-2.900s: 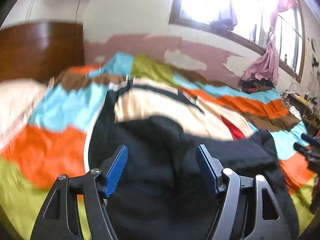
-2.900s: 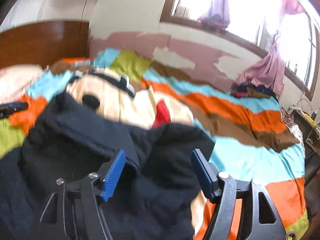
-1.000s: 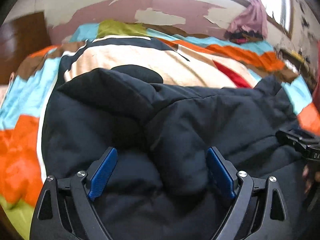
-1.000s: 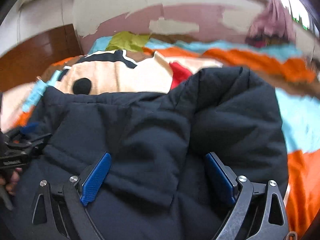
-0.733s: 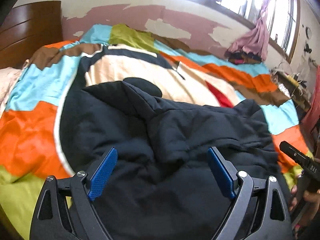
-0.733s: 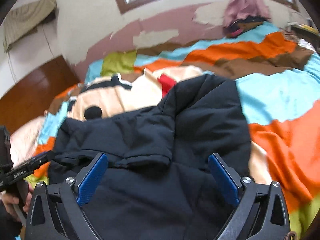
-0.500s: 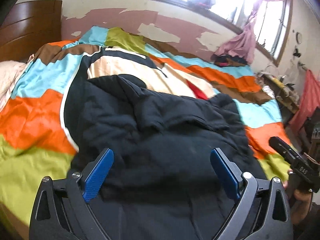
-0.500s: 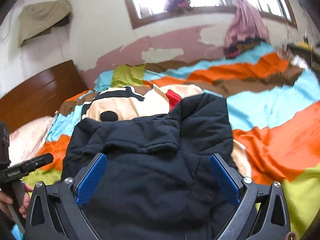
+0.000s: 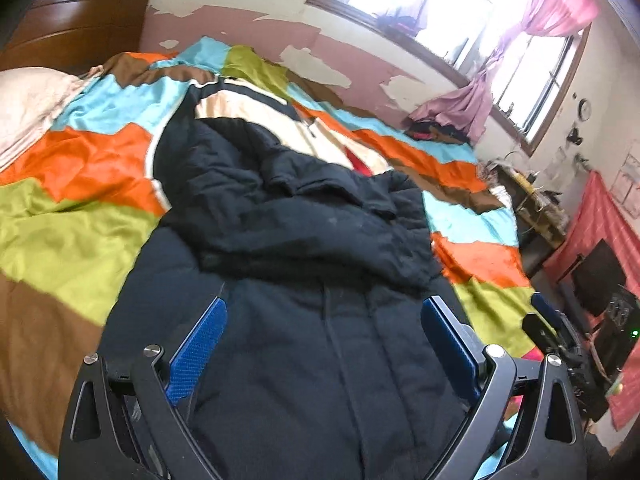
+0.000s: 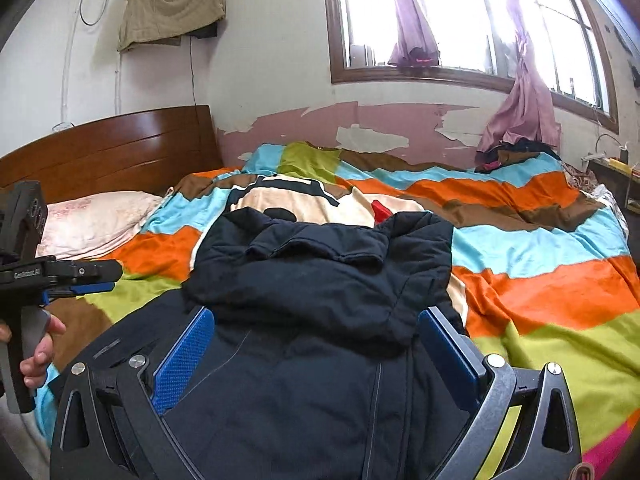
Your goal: Fold large clothes
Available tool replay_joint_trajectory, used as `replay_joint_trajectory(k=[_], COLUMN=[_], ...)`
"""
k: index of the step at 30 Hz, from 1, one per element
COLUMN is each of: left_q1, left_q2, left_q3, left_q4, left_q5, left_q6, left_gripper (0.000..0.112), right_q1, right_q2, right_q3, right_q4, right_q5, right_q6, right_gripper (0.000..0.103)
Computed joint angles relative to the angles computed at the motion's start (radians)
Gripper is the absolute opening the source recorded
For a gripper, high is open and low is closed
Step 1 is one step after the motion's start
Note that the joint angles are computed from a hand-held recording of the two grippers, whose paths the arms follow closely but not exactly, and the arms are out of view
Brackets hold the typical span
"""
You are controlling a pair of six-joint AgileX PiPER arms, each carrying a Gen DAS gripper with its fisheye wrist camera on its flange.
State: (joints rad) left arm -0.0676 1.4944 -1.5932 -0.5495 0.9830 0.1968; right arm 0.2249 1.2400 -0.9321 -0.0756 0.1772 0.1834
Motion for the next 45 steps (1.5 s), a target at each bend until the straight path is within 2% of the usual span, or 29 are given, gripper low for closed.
replay_joint_trajectory(k=[2,8,14,19,22,24,26,28,31,35,40,43,45], left_q1=[0.006,-0.032,-0.075,-0.127,-0.165,-0.162,-0.105,-0.081,-0.08,-0.072,-0.164,-0.155,-0.181], left_q2=[-0.042,-0.168,-0.271,-0.338,-0.388,-0.418,-0.44,-0.459,-0.494,-0.545,-0.572,-0.562,-0.563], left_q3=[0.051,0.189,0.321,0.399,0.458,0.502,0.554,0.601,0.657,0.73,0.823,0.849,0.866], left_q4=[-0.006,0.062,0.117,0.201,0.273,0.271,0.176,0.151,0.183,0.216,0.391,0.393,0.446], left_q5=[0.007,-0.027,-0.062,-0.079,-0.094,-0.088,-0.064,-0.04,-0.04,-0.06,-0.129,-0.156,-0.194], left_q6=[0.004,-0.008,-0.057,-0.103,-0.115,-0.063,0.085,0.172,0.214,0.265,0.178,0.183,0.122], left_gripper=[0.095,0.095,0.095,0.095,0.095,0.095,0.095,0.095,0.095,0.095,0.096,0.096,0.096], right_q1=[0.02,0.081,0.219,0.351,0.42,0.482,0.552,0.607,0.639,0.606,0.636,0.692,0.692], right_q2=[-0.045,-0.177,-0.285,-0.356,-0.383,-0.391,-0.393,-0.378,-0.363,-0.348,-0.295,-0.27,-0.264], right_q3=[0.042,0.152,0.242,0.32,0.359,0.385,0.417,0.44,0.473,0.493,0.496,0.501,0.503], right_q4=[-0.143,-0.382,-0.658,-0.812,-0.856,-0.887,-0.932,-0.969,-0.973,-0.906,-0.882,-0.917,-0.919], right_q5=[0.006,0.053,0.157,0.247,0.301,0.352,0.406,0.458,0.471,0.42,0.432,0.481,0.482], right_q6=[0.154,0.419,0.722,0.92,0.976,1.017,1.076,1.133,1.148,1.059,0.997,1.032,1.035], right_gripper=[0.103,0.103,0.103,0.103,0.103,0.103,0.103,0.103,0.103,0.103,0.103,0.103,0.103])
